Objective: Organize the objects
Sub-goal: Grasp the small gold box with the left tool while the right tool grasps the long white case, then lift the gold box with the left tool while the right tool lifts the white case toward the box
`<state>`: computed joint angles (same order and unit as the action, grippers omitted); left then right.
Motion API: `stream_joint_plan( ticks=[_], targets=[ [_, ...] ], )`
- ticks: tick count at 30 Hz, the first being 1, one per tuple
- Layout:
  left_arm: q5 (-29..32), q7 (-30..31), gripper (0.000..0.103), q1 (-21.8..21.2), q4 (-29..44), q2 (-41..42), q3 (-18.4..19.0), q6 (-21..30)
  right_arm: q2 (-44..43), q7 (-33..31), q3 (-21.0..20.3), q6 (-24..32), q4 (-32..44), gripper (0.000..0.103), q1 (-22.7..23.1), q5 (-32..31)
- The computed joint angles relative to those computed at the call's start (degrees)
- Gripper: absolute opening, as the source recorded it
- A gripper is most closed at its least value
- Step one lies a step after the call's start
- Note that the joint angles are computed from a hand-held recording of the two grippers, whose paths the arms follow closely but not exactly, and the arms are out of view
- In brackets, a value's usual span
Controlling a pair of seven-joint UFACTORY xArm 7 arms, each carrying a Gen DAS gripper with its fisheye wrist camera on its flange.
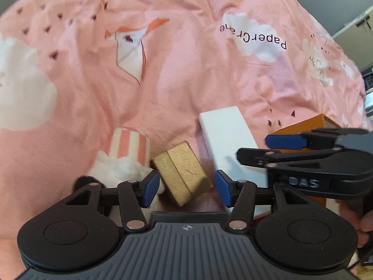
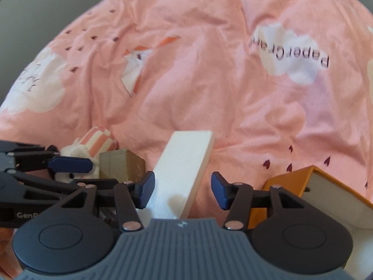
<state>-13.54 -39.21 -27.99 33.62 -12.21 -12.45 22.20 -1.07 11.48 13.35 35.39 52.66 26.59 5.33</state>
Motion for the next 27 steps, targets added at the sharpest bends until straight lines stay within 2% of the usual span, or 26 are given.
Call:
stream_joint_plan(
  ticks=[6,10,12,16,18,22,27],
  targets=[
    [-0.79,-2.35,0.065,0.39,-0.42,1.41,-0.04,-2.45,3.64,-4.14,-0.72,3.11,2.64,0.057,-1.23,8.31],
    [0.16,-4.88,0.065,0.97,-0.57,1.98,-0.23,-3.55,6.08,-7.10,-0.93,5.87,4.71,0.057,-2.81,15.63],
    [-0.71,-4.18,0.065,0.50,-1.14,1.54,0.26,-4.03,7.03,-8.51,-0.83,7.29,5.34,0.055,-3.69,20.09],
    [-0.95,-4.16,0.065,0.29,-1.79,1.06,0.44,-4.66,4.59,-8.96,-0.61,5.15,3.28,0.038,-3.67,21.72],
    [-0.02,-4.61,0.065,0.69,-1.46,1.51,0.22,-4.47,3.11,-10.49,-0.87,5.30,2.48,0.034,-3.92,23.92],
    [4.82,-8.67,0.071,2.23,0.26,3.10,-1.27,-3.24,-0.60,-10.65,-1.38,4.00,0.21,0.031,-3.65,23.78],
    [15.04,-16.31,0.072,3.72,4.40,6.36,-3.11,1.15,-5.91,-11.26,-2.26,0.85,-3.39,0.029,-2.78,21.24]
  ],
)
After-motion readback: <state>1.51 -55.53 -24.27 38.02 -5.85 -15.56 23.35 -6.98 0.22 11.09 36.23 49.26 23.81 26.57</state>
